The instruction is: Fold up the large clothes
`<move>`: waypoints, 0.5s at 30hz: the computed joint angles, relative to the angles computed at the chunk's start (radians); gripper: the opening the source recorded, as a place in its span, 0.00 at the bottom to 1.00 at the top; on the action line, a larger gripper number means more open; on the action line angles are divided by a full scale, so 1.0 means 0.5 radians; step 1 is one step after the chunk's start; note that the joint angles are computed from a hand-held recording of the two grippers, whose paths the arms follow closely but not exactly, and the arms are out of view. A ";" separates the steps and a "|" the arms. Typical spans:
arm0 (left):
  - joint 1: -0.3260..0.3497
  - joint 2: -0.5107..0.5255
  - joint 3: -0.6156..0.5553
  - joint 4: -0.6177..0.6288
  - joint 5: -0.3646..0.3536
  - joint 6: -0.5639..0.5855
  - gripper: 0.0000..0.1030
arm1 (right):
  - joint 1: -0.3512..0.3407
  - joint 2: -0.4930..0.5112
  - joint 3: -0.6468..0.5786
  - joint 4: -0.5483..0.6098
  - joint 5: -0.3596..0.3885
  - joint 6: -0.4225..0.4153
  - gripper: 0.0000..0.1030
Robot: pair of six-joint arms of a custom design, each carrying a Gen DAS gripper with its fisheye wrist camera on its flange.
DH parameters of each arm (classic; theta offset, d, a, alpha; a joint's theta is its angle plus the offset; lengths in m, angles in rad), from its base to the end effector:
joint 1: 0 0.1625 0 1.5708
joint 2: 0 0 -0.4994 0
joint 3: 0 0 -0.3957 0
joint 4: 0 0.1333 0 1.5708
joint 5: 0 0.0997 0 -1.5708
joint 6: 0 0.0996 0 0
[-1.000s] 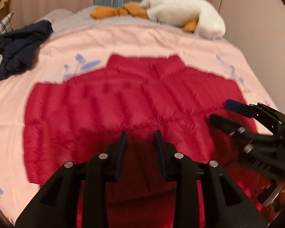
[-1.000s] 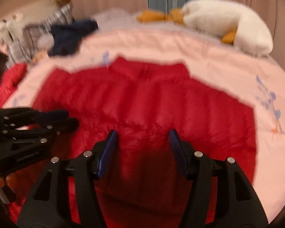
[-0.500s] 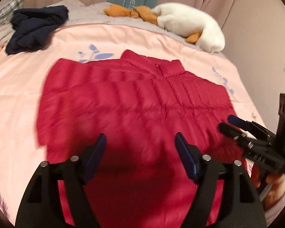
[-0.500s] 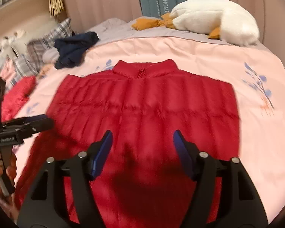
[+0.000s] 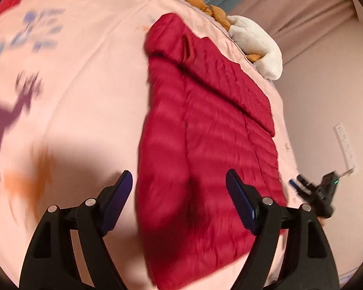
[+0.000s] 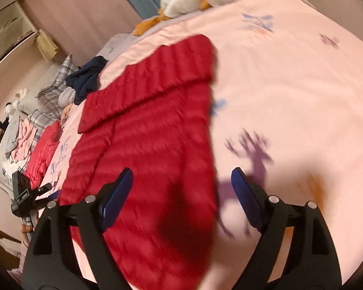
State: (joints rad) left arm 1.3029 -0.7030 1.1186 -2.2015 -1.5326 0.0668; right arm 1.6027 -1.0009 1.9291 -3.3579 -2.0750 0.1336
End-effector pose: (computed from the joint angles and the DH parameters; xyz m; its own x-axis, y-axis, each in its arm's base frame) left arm -0.0959 -0.8672 0.2497 -0.9464 0.3190 -0.0515 0.3225 0.9229 -0.2105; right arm 0.1055 -0.6347 0.2847 -0.8817 0.4216 0.2119 0.0975 0.6021 -0.7924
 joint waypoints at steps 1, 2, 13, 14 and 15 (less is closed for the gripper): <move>0.015 -0.023 0.042 -0.004 -0.043 -0.019 0.77 | -0.007 -0.014 0.043 -0.019 0.017 0.024 0.82; 0.027 -0.043 0.076 -0.001 -0.088 -0.030 0.77 | -0.011 -0.028 0.097 -0.050 0.042 0.058 0.82; 0.045 -0.118 0.249 -0.017 -0.226 0.006 0.77 | -0.054 -0.033 0.261 -0.133 0.289 0.169 0.83; 0.047 -0.112 0.244 -0.012 -0.233 0.008 0.79 | -0.056 -0.028 0.255 -0.126 0.316 0.166 0.83; 0.047 -0.109 0.241 -0.007 -0.244 0.008 0.83 | -0.064 -0.019 0.239 -0.110 0.366 0.159 0.83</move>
